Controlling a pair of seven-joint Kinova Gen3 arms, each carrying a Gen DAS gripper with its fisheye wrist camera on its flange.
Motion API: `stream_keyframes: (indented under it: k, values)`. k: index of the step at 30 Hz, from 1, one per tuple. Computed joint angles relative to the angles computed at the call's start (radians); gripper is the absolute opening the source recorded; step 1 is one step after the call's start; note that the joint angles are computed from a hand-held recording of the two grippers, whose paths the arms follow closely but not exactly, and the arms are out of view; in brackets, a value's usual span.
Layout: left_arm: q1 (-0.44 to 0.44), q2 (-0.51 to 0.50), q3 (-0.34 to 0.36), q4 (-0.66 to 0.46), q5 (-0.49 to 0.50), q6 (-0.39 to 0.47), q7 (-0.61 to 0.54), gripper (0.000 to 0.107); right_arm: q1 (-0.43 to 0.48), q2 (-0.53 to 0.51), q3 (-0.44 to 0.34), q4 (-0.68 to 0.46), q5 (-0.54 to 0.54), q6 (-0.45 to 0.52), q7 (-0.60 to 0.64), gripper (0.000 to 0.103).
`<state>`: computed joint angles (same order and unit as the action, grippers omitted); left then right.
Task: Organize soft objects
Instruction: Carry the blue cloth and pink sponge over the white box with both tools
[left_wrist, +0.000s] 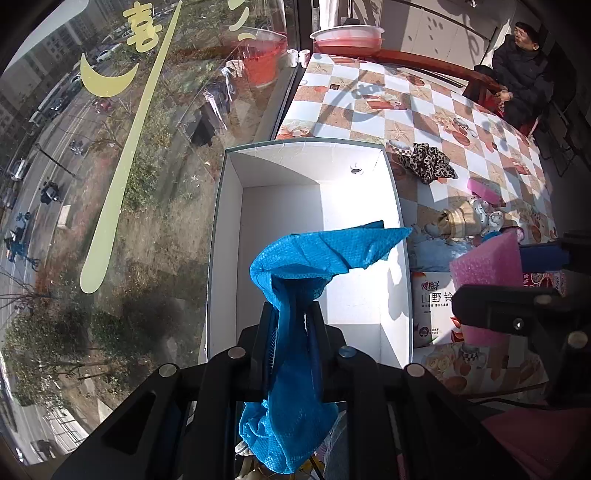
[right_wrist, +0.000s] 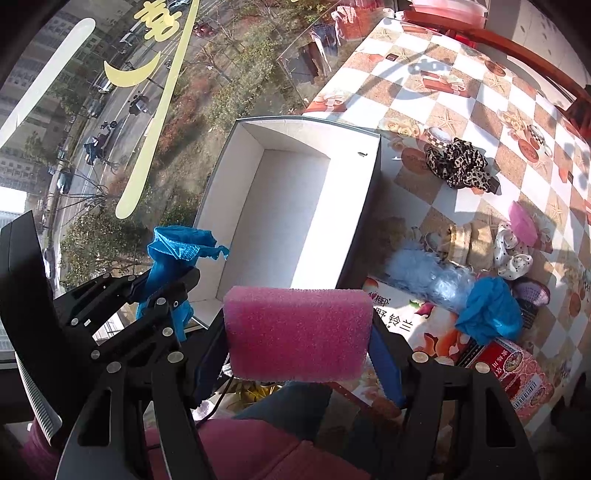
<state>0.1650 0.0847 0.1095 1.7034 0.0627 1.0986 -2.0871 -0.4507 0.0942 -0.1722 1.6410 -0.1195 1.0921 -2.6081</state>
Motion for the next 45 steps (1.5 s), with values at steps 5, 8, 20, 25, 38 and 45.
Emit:
stream_keyframes:
  k: [5, 8, 20, 25, 38, 45]
  values:
    - [-0.003, 0.005, -0.004, 0.003, -0.005, 0.004, 0.005, 0.018, 0.004, 0.017, 0.0, -0.007, -0.019, 0.002, 0.022, 0.071]
    - [-0.009, 0.009, -0.008, 0.003, -0.009, 0.007, 0.007, 0.018, 0.003, 0.033, 0.0, -0.017, -0.029, 0.003, 0.039, 0.071]
    - [-0.029, 0.023, -0.017, -0.003, -0.021, 0.015, 0.024, 0.018, 0.002, 0.078, 0.005, -0.046, -0.06, 0.001, 0.101, 0.071]
    - [-0.028, 0.028, -0.015, -0.007, -0.023, 0.015, 0.026, 0.018, -0.002, 0.085, 0.007, -0.052, -0.058, 0.004, 0.102, 0.071]
    - [-0.028, 0.032, -0.013, -0.009, -0.021, 0.022, 0.006, 0.018, -0.002, 0.079, 0.009, -0.045, -0.061, 0.005, 0.091, 0.071]
    - [-0.026, 0.033, -0.012, -0.01, -0.023, 0.026, 0.0, 0.018, 0.0, 0.076, 0.009, -0.043, -0.064, 0.006, 0.089, 0.071]
